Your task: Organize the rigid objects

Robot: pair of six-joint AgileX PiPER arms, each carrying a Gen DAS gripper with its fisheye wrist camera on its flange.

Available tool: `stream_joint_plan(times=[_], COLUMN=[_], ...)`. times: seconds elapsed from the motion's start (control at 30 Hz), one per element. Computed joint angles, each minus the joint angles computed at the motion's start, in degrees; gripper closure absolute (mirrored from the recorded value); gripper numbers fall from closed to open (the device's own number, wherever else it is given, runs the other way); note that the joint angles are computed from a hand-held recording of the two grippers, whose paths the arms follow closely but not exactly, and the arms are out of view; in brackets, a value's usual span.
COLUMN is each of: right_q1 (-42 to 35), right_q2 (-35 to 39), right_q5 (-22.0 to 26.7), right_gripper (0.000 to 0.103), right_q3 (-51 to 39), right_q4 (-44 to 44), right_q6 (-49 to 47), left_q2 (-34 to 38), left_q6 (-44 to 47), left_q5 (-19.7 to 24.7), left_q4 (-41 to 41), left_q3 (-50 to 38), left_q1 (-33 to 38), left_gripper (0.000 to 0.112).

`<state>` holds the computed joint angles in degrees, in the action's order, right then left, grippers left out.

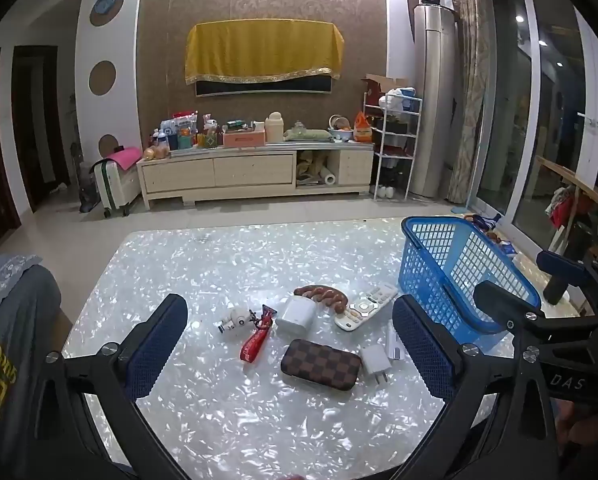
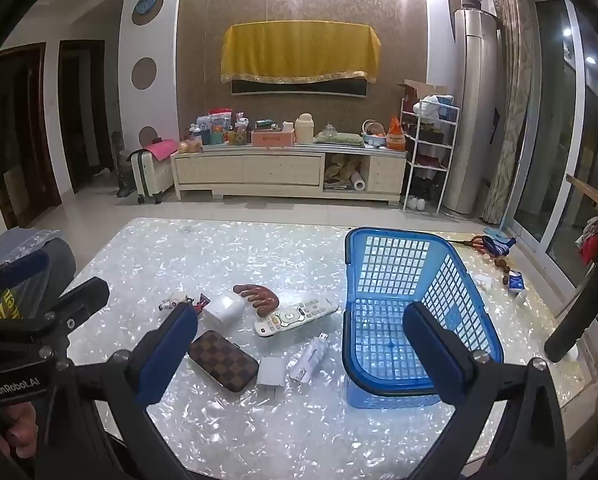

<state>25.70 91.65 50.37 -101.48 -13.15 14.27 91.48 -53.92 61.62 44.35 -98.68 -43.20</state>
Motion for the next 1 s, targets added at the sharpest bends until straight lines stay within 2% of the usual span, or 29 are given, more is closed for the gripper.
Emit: stream_joint_plan(times=[0.1,0.3,0.43,0.7,1.0], right_q1=[0.08,0.09,0.8,0.53,0.68], right_q2=[0.74,0.3,0.14,-0.2,0.24], right_q5=[2.46,1.42,1.42,0.55,1.88], right_gripper=[0.0,0.0,0.0,0.0,0.0], right_q3=[-1.6,-0.86,-0.9,0.01,-1.23], right_q4=[0.38,0.26,-0.79,-0.39,-0.37], right_q6=[-0.59,-0.54,0.23,-0.17,-0.34], left_q2=[0.1,0.43,0.27,0.1,-0.44], left_q6=[-0.22,-1.1,-0.56,-0.6,-1.35], left_q5=[0.42,2.21,2.69,2.4,1.54], left_q4=[-0.1,3.57,2.25,1.6,2.14], left_q3=[-0.16,-0.93,-1.99,-1.48,0.15], left_q1=[0.06,-1.92,-1.74,-1.44,-1.27], left_gripper=[0.009,0.009,0.009,0.009,0.009])
